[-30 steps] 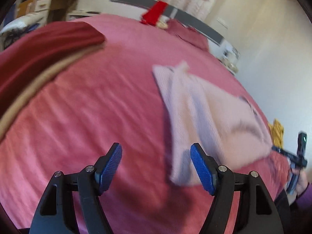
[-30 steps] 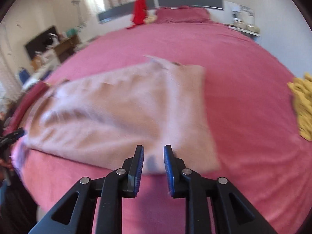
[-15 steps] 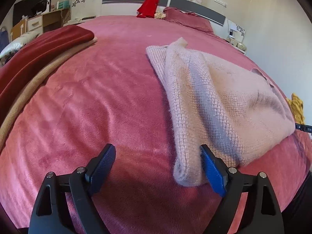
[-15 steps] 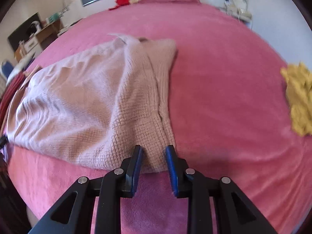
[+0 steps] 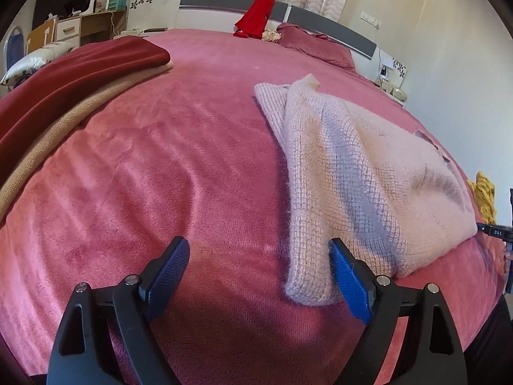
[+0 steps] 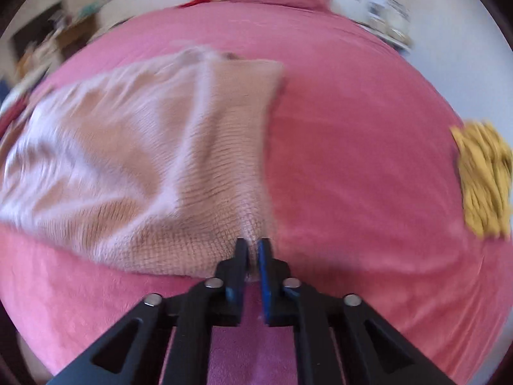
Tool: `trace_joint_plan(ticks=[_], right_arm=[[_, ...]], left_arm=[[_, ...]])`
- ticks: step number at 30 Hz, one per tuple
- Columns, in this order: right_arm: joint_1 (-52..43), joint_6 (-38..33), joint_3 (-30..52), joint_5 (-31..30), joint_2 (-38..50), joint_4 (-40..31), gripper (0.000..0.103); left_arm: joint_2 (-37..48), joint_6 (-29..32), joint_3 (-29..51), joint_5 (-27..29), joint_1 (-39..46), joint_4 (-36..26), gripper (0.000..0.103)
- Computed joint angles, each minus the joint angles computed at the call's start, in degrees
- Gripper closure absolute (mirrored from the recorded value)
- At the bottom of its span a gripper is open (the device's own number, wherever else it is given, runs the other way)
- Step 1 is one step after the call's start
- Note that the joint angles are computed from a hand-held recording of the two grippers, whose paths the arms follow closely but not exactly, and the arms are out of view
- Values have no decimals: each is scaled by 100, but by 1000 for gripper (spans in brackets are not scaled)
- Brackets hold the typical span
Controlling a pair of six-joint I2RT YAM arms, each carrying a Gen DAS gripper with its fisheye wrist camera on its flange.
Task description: Fold clothes
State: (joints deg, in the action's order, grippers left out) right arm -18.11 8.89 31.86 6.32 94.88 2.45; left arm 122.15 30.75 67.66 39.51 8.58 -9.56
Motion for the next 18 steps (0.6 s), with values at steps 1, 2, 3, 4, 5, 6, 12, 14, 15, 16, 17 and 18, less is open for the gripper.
trace_joint_plan(ticks=[1, 2, 3, 4, 5, 6, 12, 14, 15, 16, 17, 18], right_arm=[[-120, 52, -105, -103, -18, 105, 99], [-244, 114, -214, -313, -10, 261, 98], [-251, 143, -268, -299, -38, 329, 98], [-231, 164, -311, -232, -77, 374, 93], [-316, 206, -332, -354, -149, 387, 81], [-424, 255, -346, -517, -227, 389, 79], [195, 979, -765, -173, -1723, 220, 75], [1085, 1075, -535, -348, -1499, 211, 75], [1513, 1120, -341, -471, -1255, 249, 75], [1900, 1135, -112, -620, -978, 293, 75], [2247, 1120, 153, -795, -677, 336, 75], [2559, 1078, 451, -994, -358, 367, 75]], left_arm=[[12, 10, 2, 20, 11, 2, 14], [33, 10, 15, 36, 8, 12, 14], [55, 5, 44, 65, 14, -8, 14], [69, 5, 78, 108, 34, -58, 14], [83, 6, 113, 151, 54, -109, 14], [67, -13, 131, 195, 89, -167, 14], [-334, -786, -333, 692, 593, 388, 14], [-412, -1154, -543, 942, 744, 823, 14], [-425, -1270, -604, 1045, 773, 967, 14], [-424, -1264, -644, 1147, 769, 1019, 14], [-413, -1163, -665, 1248, 740, 996, 14], [-401, -1057, -684, 1349, 711, 967, 14]])
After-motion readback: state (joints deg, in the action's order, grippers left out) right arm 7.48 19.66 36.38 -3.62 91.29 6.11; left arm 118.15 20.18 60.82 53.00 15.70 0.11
